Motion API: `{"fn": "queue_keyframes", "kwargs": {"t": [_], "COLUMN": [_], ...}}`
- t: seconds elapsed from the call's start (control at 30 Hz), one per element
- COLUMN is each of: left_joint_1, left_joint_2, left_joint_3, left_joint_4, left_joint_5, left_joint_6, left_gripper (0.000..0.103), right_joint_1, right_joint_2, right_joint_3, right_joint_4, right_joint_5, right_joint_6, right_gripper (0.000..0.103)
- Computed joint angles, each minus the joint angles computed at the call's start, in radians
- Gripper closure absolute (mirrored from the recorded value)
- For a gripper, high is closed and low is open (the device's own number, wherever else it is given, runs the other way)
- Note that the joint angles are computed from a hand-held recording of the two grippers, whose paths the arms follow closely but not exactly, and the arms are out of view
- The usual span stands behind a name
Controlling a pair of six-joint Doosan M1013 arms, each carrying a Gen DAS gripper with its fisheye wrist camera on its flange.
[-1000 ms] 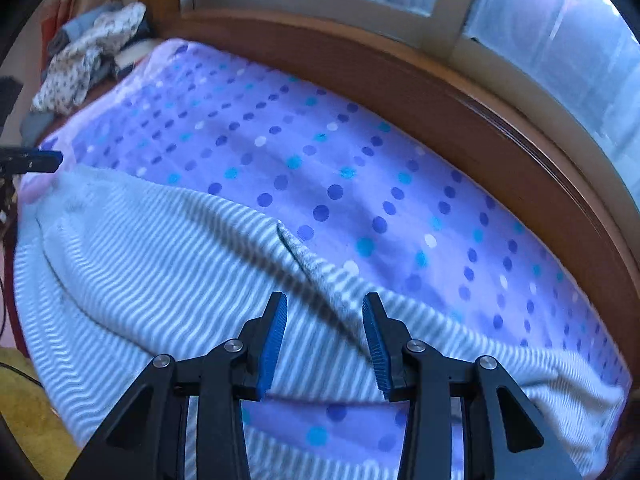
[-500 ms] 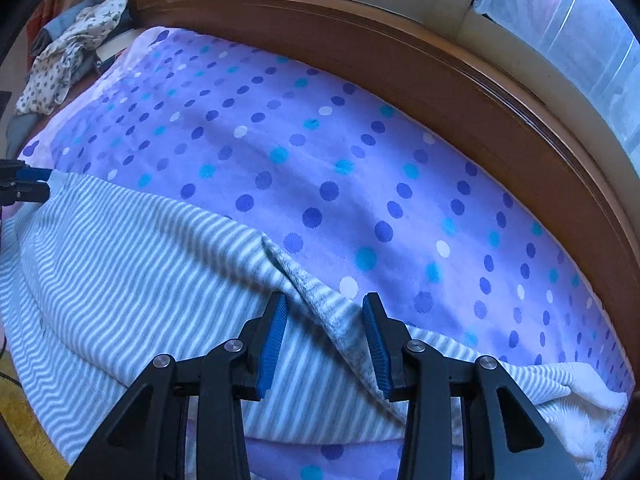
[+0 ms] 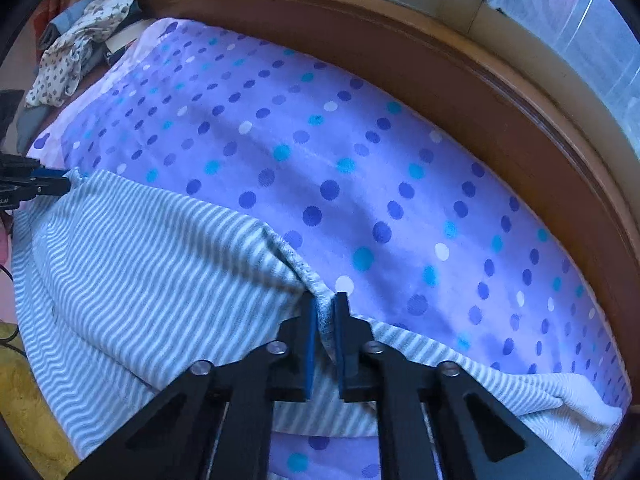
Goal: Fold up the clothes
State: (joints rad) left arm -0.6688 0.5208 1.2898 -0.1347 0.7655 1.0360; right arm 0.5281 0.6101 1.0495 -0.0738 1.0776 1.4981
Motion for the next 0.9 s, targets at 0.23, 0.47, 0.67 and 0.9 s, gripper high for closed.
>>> {"fn": "queue_keyframes", "kwargs": {"t": [0.23, 0.47, 0.67, 0.9], "left_joint_1": [0.025, 0.036, 0.055, 0.065], "left_joint_2": [0.054, 0.110, 0.070, 0.034], "left_joint_3": [-0.147, -0.343, -0.212, -0.044], "left_joint_4": [0.096, 0.392, 0.314, 0.085], "left_joint_5": [0.039, -0.100, -0.212, -0.116], "left_joint_6": [0.077, 0.125, 0.224, 0.326], "left_gripper": [0.094, 0.093, 0.093, 0.092], "right_joint_1": [-0.014, 0.009, 0.049, 0.067], "right_joint_2": [-0.003, -0.024, -0.083, -0.066], "right_joint_3": [-0.033, -0.055, 0.083, 0.143], "right_joint_4": [-0.046, -0.368, -0.429, -0.284], "right_joint_5": [-0.034, -0.206, -0.281, -0.146], "right_joint_6": [0.058, 0.365, 0.462, 0.375], "right_gripper": [0.097, 0.097, 0.097, 0.097]}}
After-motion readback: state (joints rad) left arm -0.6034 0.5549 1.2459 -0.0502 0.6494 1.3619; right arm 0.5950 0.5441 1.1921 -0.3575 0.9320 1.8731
